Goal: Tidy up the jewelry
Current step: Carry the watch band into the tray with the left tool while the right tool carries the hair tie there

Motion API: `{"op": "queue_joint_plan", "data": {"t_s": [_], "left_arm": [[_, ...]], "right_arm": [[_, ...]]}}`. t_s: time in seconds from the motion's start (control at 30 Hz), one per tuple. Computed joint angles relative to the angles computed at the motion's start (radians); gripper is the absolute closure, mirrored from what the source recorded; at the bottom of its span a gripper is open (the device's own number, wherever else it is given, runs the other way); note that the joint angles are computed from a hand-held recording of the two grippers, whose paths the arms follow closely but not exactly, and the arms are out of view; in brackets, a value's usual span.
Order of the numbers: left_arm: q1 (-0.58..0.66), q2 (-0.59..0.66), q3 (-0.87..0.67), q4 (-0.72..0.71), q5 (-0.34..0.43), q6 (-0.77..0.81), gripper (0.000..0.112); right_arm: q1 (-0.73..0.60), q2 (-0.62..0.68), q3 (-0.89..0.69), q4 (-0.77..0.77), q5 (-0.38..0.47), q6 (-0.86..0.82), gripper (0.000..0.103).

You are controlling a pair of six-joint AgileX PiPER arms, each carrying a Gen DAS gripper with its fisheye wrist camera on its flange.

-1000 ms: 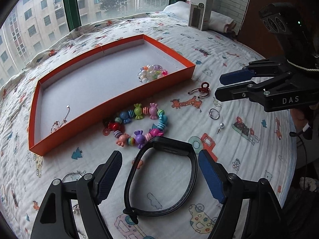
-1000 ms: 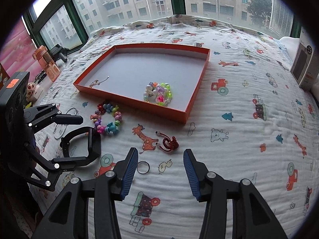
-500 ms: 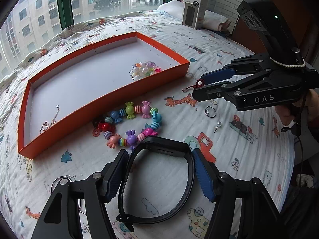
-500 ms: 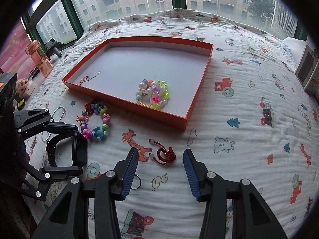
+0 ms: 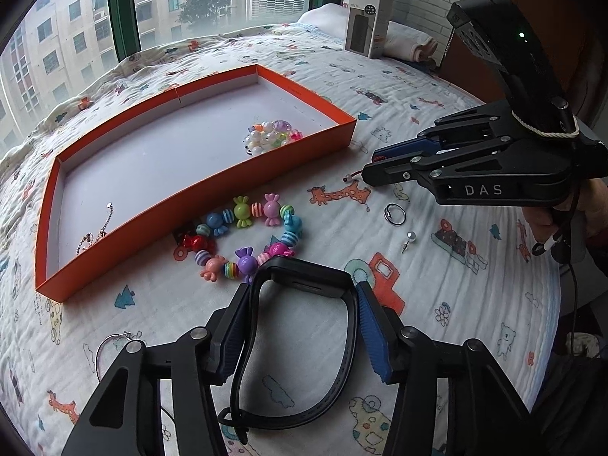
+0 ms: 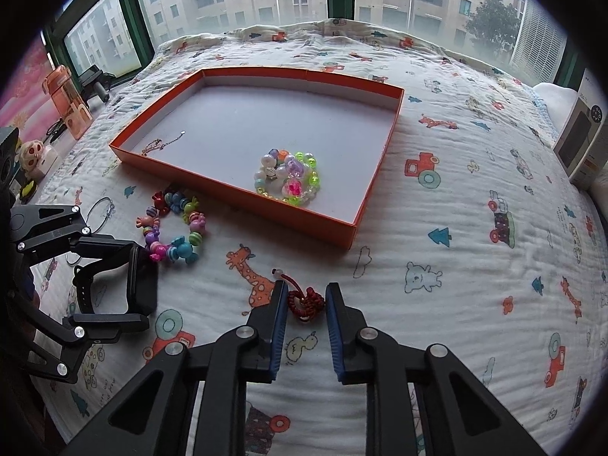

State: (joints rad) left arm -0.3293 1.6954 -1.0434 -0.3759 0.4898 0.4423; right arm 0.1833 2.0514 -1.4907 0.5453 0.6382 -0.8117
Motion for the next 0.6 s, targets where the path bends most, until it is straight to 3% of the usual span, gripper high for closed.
{"op": "queue_joint_plan", "data": {"t_s": [0.33, 0.6], "left_arm": [[0.004, -0.110, 0.052, 0.023, -0.026, -0.129, 0.055], [0.021, -0.237, 0.055, 0.159, -0.027, -0.351, 0.055]], "right_arm": [[-0.003, -0.081, 0.067, 0.082, -0.026, -0.041, 0.081], [0.011, -0.156, 0.100, 0.140, -0.058, -0.072, 0.081]]}}
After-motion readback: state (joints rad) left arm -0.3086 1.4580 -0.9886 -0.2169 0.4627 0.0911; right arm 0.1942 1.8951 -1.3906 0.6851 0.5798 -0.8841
